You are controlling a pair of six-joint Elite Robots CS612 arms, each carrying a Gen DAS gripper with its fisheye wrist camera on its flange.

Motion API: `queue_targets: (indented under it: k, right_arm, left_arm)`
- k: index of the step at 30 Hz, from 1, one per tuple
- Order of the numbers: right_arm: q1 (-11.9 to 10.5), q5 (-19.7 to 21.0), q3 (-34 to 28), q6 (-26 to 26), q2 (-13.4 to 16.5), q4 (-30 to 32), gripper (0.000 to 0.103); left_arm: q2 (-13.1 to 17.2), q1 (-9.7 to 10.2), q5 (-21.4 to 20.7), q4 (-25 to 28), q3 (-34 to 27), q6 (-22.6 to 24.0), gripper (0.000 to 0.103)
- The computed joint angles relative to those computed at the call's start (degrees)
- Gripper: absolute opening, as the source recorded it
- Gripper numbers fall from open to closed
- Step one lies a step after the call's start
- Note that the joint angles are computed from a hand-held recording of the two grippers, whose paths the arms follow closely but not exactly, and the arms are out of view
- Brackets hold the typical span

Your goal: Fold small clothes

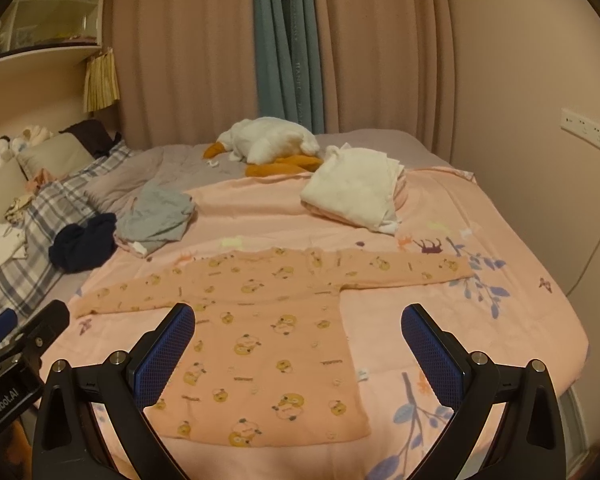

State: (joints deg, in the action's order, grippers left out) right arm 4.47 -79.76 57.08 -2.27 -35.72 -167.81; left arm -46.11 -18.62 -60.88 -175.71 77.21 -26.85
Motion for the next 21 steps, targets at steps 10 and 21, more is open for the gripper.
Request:
queue_targets:
  k: [10,21]
  right_arm:
    - [-0.03,0.59,-0.60,-0.49,0.43,0.85,0.103]
    - [-1.75,6.35,-15.50,-2.84,8.41,10.18,0.103]
  left_arm:
    - [0.59,0.24,-0.75,1.36,-0.95,-0.13,0.103]
    - [8.90,6.45,-14.71,3.65,-13.47,1.13,0.102]
